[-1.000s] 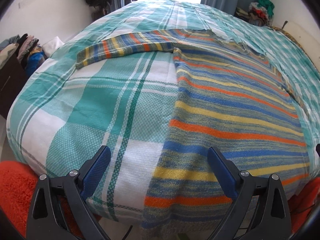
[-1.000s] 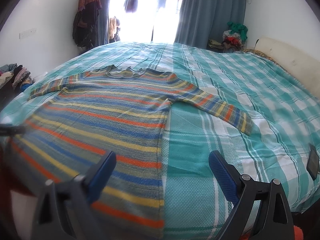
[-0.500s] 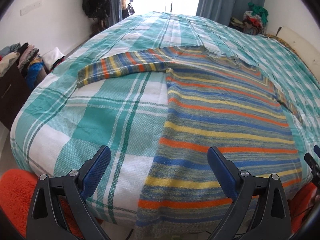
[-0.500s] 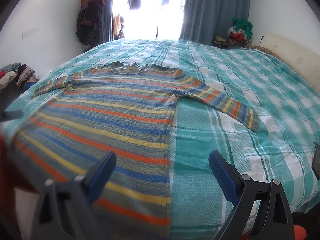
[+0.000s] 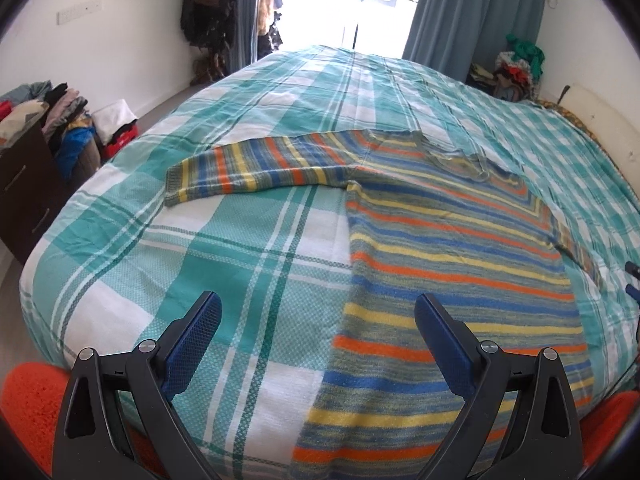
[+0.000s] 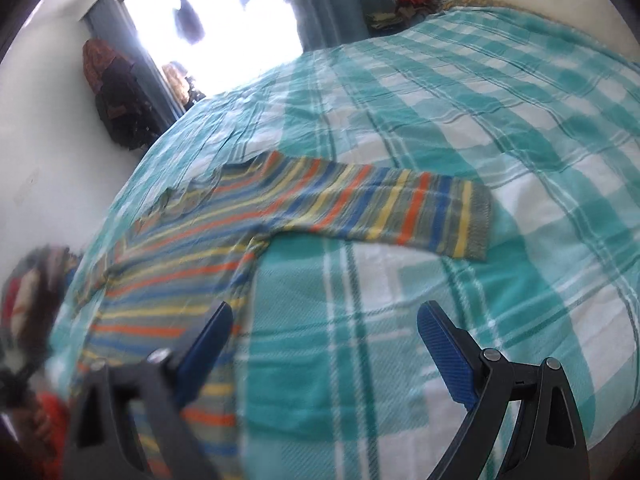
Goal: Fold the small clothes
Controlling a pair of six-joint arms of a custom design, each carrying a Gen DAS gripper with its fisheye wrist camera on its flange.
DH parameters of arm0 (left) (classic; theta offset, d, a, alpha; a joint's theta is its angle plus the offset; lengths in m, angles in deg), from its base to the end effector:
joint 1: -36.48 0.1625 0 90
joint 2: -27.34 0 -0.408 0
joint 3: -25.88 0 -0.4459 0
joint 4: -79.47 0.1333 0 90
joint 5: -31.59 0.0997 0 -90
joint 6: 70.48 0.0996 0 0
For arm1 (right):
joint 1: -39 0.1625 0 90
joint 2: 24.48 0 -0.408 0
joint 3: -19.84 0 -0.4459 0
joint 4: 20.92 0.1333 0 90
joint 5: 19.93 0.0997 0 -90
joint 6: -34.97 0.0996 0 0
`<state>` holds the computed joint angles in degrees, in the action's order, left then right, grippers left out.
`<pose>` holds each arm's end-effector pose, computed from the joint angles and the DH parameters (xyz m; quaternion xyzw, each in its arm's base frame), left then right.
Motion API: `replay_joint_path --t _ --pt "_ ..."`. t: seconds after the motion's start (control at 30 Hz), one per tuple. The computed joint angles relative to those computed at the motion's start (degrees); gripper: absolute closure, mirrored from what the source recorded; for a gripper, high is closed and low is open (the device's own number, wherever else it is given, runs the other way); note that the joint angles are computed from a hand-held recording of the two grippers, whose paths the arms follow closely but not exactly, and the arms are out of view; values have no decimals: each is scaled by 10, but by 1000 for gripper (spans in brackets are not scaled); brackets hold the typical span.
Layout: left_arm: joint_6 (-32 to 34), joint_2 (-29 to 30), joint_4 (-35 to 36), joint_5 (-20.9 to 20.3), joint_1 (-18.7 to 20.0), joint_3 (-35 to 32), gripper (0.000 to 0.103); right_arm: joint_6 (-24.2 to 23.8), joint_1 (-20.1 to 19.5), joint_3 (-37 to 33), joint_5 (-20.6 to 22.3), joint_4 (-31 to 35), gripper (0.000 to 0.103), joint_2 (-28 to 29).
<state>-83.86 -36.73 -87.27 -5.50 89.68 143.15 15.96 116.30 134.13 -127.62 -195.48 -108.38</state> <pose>-0.1656 -0.5766 0.1571 0.0889 0.8767 -0.3503 0.3175 -0.0233 -0.5722 0.3679 -0.0215 -0.8823 0.3954 0.2546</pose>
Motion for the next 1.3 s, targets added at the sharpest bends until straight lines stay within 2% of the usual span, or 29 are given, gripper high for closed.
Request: replay_joint_path --t 0.1,0.17,0.23,0.3,0.33,0.47,0.53,0.57,0.63,0.67,0.73,0.8,0.93,1.03,1.13,1.2,1.27,1.3 --pt "-22 1 13 10 10 3 5 86 -55 -79 28 33 10 12" --pt "-42 1 32 10 17 1 5 152 -92 -134 65 93 14 28" --pt "-52 2 42 11 21 -1 5 200 -119 -177 87 151 28 46" --pt "-51 5 42 19 23 -3 5 232 -139 -196 116 184 36 60" --pt "-47 7 40 22 23 -4 5 238 -145 -206 134 204 40 67" --pt "-55 15 58 22 33 -13 5 217 -141 -229 129 238 47 86" --pt "-61 19 68 17 39 -16 5 207 -137 -244 125 268 66 96" --pt "-63 20 70 14 41 -17 5 200 -132 -253 109 284 71 102" --pt "-65 21 74 10 41 -18 5 196 -124 -266 64 295 99 113" --pt "-64 20 73 10 41 -17 5 204 -125 -266 63 298 101 112" --pt "-53 17 56 12 38 -11 5 218 -117 -253 52 267 101 103" --pt "-42 14 41 15 37 -6 5 205 -97 -237 52 229 101 92" --pt "-38 10 33 1 43 -4 5 149 -27 -252 107 213 101 100" --pt "-35 9 24 -5 45 -5 5 111 35 -304 155 248 101 149" --pt "-24 7 4 1 42 0 5 81 88 -369 176 287 101 223" --pt "-23 6 5 3 43 0 5 64 107 -406 188 302 100 272" --pt "-29 5 13 2 46 0 5 49 115 -439 200 336 91 314" --pt "-32 5 16 1 47 0 5 46 119 -458 187 360 79 332"
